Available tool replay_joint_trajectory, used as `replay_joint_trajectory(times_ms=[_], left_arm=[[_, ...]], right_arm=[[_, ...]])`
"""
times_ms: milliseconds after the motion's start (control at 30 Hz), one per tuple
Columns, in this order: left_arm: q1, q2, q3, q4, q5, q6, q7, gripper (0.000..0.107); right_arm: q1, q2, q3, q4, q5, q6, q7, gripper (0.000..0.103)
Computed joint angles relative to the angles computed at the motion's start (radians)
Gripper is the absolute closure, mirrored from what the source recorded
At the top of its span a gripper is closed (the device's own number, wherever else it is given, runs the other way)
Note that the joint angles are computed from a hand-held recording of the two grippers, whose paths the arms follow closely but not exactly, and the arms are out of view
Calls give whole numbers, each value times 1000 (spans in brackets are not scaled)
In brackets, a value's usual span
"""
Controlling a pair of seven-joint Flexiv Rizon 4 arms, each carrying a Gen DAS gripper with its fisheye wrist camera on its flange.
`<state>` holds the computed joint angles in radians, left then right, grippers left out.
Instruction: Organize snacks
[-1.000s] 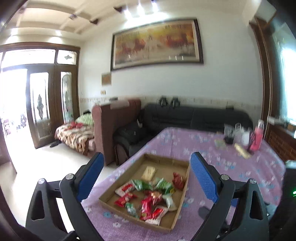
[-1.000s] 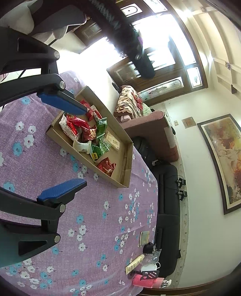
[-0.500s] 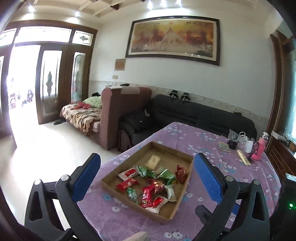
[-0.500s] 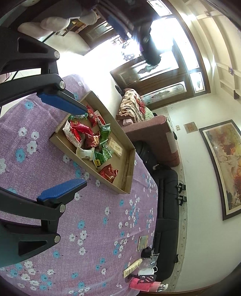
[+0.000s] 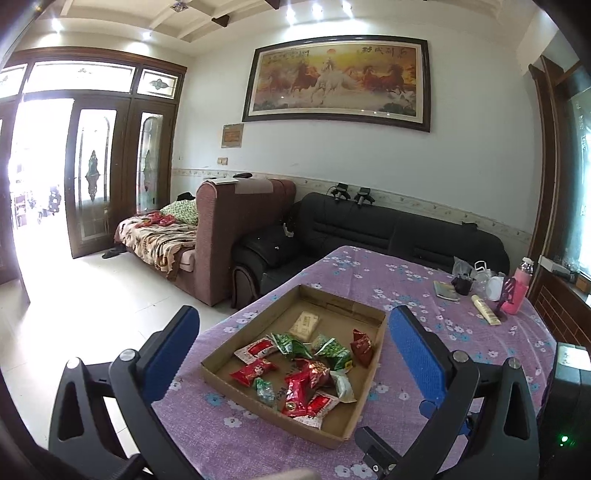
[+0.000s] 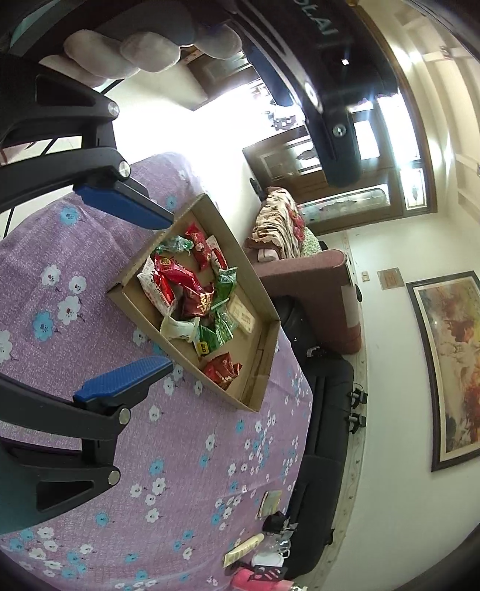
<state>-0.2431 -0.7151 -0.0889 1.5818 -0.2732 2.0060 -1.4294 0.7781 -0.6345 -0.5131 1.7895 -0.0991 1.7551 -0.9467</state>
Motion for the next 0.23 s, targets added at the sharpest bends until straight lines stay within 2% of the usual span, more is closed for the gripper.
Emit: replay_joint_trajectory(times_ms=[233], left_arm=[[-225, -60, 285, -67, -249, -111, 74, 4]], right_arm=[[13, -18, -39, -23, -12, -37, 35, 29]])
